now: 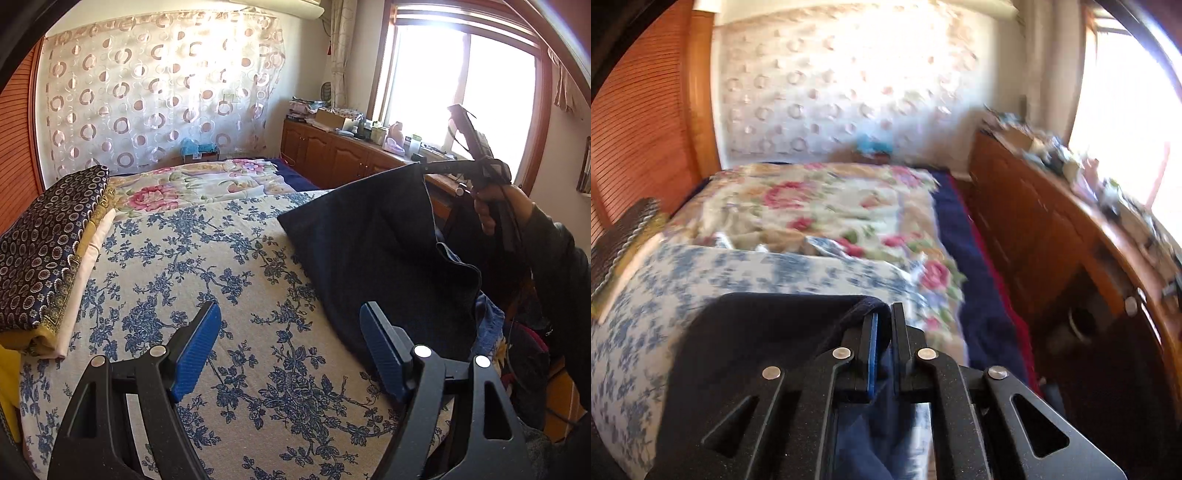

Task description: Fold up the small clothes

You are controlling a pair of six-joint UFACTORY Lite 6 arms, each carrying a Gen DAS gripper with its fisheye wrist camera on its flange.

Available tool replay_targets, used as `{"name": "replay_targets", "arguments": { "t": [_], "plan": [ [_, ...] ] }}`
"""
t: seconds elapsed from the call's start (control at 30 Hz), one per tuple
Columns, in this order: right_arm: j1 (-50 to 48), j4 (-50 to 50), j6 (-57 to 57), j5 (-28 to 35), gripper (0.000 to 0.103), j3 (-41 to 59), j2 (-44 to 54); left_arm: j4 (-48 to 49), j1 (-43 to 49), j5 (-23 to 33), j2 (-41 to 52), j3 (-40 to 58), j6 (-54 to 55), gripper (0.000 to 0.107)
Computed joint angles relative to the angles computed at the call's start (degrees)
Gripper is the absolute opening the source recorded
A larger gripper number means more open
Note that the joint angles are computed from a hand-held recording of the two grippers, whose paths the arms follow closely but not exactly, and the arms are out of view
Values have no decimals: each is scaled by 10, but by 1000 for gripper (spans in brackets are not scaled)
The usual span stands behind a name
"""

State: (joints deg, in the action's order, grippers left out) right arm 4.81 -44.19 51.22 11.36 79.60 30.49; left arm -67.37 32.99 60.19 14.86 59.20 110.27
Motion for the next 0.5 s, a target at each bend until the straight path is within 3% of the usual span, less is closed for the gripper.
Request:
{"name": "replay_targets", "arguments": {
  "t": [0.03,0.1,0.2,0.33,0.5],
  "plan": [
    [-7,29,-28,5,36,7,6,0,-2,-1,-1,-2,1,79],
    [-7,15,-13,0,45,-15,-10,1,-6,-3,-1,-5,0,79],
    [23,-144,151,4,53,-66,-39,1,-18,-12,-4,-11,-1,79],
    [56,-358,381,-19,54,-194,-133,0,-28,-16,-20,-32,4,79],
    [110,-492,527,-47,54,-318,-247,1,-43,-28,-29,-47,6,79]
  ]
}}
